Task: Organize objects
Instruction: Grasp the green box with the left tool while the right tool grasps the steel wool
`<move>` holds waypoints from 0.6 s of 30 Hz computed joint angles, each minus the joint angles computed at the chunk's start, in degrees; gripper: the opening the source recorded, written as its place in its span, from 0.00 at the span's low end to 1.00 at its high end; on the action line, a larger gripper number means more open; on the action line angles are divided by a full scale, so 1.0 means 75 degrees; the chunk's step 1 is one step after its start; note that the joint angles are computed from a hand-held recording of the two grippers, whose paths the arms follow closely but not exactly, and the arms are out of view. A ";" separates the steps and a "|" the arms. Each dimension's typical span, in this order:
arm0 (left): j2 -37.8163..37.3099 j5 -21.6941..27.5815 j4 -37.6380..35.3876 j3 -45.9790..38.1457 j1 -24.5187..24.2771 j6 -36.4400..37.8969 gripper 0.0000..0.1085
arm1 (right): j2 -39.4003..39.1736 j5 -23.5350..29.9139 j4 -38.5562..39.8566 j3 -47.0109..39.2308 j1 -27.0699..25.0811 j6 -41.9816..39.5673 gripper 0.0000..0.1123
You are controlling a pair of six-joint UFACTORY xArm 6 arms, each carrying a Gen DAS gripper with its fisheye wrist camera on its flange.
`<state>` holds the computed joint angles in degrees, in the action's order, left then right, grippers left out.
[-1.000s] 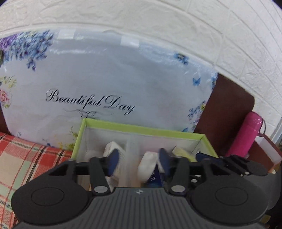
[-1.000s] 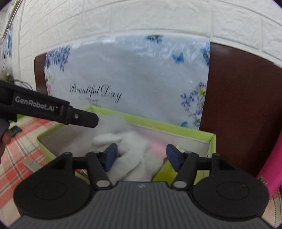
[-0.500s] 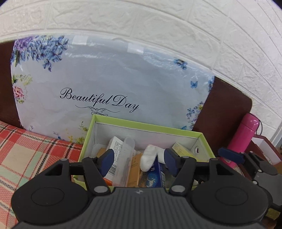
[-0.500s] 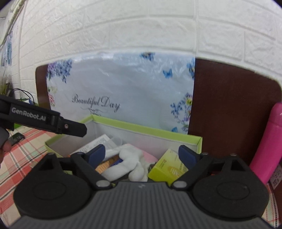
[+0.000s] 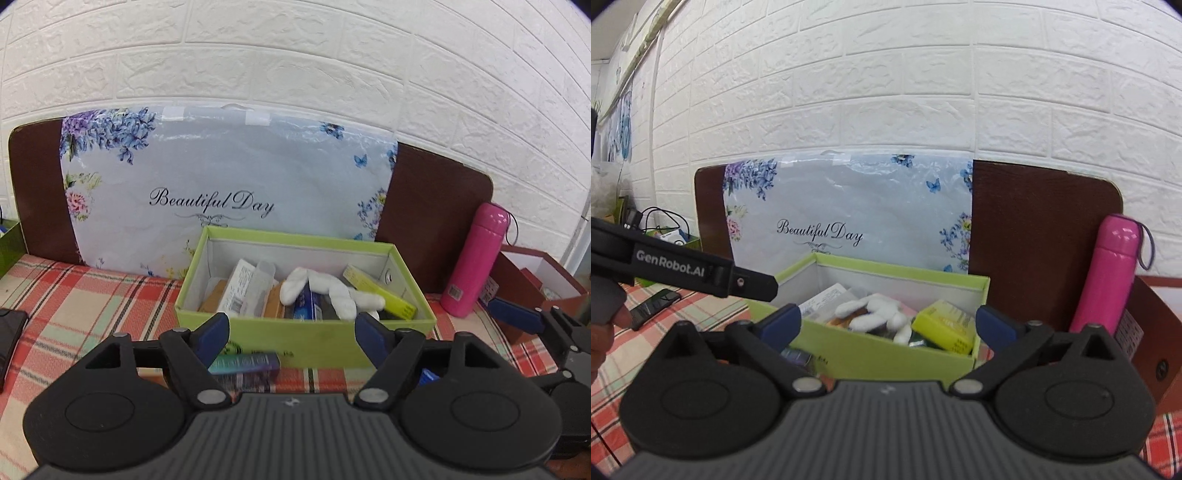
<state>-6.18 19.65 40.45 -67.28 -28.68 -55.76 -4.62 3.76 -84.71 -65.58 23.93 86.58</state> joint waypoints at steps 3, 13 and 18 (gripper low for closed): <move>-0.0294 0.0057 0.0193 0.0349 -0.0143 -0.0273 0.72 | -0.0525 0.0015 -0.0074 0.0615 0.0089 0.0131 0.92; -0.1053 0.0239 0.0333 0.1330 -0.0433 -0.0745 0.72 | -0.1696 0.0353 -0.0213 0.2047 0.0527 0.0636 0.92; -0.1248 0.0372 0.0167 0.1697 -0.0486 -0.0758 0.72 | -0.1978 0.0376 -0.0102 0.2477 0.0632 0.0750 0.92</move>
